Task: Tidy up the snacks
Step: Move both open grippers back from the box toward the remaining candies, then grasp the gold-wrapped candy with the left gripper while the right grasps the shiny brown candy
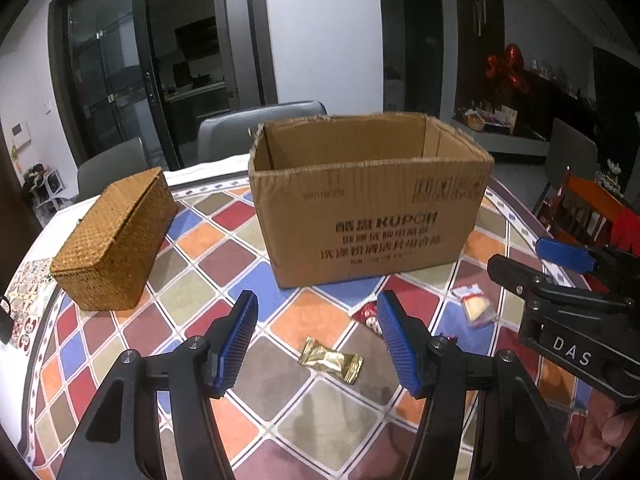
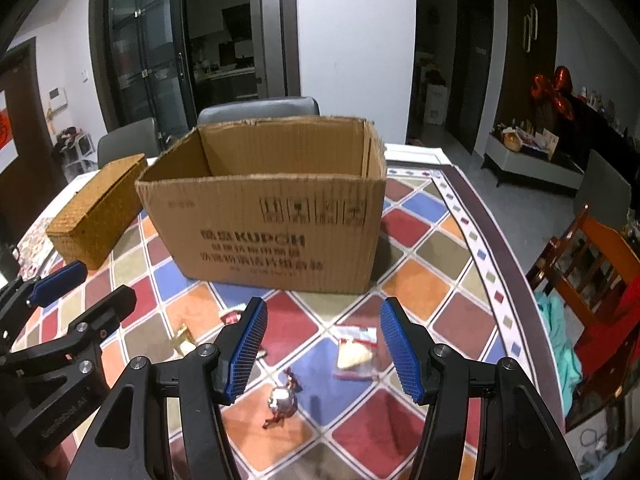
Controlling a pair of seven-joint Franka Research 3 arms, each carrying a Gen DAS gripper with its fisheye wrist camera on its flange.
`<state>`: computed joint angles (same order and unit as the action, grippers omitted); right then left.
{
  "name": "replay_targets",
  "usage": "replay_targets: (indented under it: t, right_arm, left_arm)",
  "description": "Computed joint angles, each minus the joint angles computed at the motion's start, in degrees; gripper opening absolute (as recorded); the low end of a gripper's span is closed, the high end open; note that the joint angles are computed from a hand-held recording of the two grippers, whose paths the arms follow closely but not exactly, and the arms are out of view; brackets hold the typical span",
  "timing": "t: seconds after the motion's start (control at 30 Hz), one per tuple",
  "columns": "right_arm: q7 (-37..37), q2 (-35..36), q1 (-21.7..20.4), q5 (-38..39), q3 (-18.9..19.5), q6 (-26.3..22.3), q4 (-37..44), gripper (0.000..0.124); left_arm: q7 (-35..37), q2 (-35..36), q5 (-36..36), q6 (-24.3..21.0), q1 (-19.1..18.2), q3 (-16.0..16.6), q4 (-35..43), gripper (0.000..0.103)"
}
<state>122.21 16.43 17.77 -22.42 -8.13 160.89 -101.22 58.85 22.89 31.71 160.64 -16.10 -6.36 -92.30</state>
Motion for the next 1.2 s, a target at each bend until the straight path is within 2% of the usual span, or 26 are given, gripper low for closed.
replay_targets:
  t: [0.2,0.3,0.47,0.6,0.93,1.2]
  right_arm:
    - [2.5,0.3,1.1,-2.0,-0.6,0.1,-1.0,0.06]
    - [2.8,0.7,1.1,-1.7,-0.4,-0.1,-1.4,0.06]
    - [3.6,1.2,1.5,-1.8,-0.6,0.0,-1.9,0.06]
    - [4.5,1.6,2.0,-2.2,-1.0,-0.1,-2.1,0.06]
    - [5.0,3.4,2.1,-0.7,-1.0,-0.9,-1.9,0.06]
    - [5.7,4.8,2.8,0.2,-1.4,-1.7,-1.3,0.06]
  left_arm:
    - [5.7,0.5,-3.1,3.2,2.3,-2.2,-2.5,0.061]
    - [9.9,1.3,-6.9,3.7,4.1,-4.2,-2.6,0.061]
    - [15.8,2.7,-10.8,4.0,5.3,-5.7,-2.3,0.061]
    - [19.1,4.1,-12.5,2.8,5.2,-5.8,-1.3,0.061]
    - [28.4,7.8,-19.0,-0.4,7.1,-8.7,1.8,0.061]
    - [30.9,9.5,-20.0,-1.8,6.3,-7.6,3.7,0.061]
